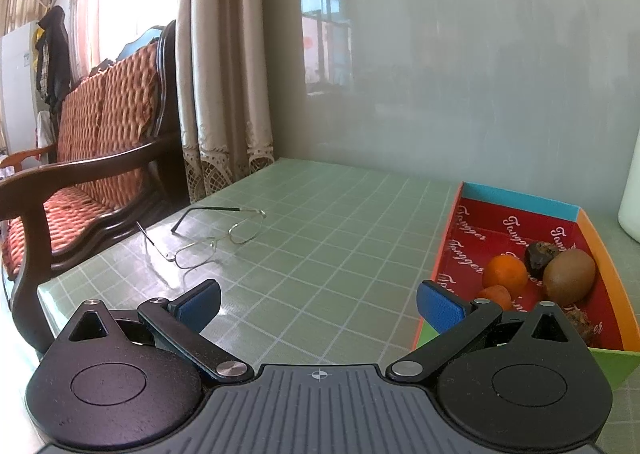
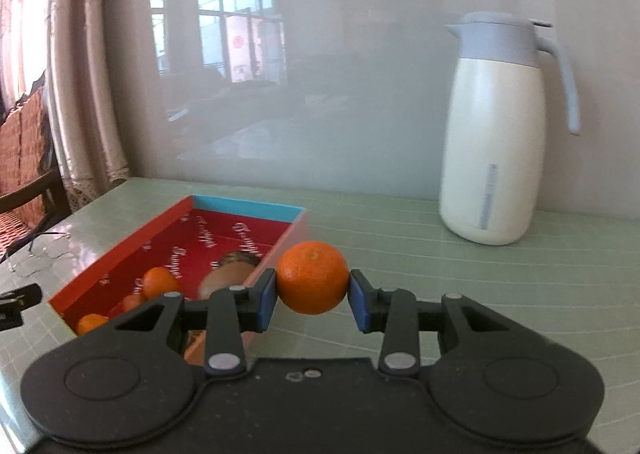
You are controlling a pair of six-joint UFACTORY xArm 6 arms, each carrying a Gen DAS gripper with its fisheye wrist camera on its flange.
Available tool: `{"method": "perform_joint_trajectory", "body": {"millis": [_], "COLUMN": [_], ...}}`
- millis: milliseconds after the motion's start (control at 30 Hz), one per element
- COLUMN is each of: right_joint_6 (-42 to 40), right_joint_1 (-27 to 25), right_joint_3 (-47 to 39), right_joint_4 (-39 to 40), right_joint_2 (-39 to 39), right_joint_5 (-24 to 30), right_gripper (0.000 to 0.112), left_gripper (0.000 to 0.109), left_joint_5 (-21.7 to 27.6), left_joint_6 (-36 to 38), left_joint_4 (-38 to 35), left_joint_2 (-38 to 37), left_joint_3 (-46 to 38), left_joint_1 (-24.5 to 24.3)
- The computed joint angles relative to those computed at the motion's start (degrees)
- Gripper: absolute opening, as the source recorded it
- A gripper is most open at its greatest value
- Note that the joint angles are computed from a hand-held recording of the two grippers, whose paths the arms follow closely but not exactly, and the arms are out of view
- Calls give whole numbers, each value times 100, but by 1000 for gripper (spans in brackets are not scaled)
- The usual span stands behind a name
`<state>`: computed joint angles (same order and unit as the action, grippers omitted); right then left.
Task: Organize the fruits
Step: 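Carry the tangerine into the red box and open the right gripper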
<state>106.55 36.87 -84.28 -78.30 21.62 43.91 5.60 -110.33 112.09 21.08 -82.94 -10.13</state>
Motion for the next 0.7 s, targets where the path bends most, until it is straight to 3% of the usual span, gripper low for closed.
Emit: {"method": "perform_joint_trajectory", "body": {"millis": [700], "right_joint_6": [-1105], "right_joint_1": [155], "right_joint_3": [-1634], "right_joint_4": [489], "right_joint_2": [1290], "right_joint_5": [-714], "right_gripper": [37], "left_gripper": [103], "left_joint_5": [-43], "left_joint_6": [245], "left_joint_4": [-141], "left_joint_2": [28], "left_joint_3": [4], "left_joint_1": [49]}}
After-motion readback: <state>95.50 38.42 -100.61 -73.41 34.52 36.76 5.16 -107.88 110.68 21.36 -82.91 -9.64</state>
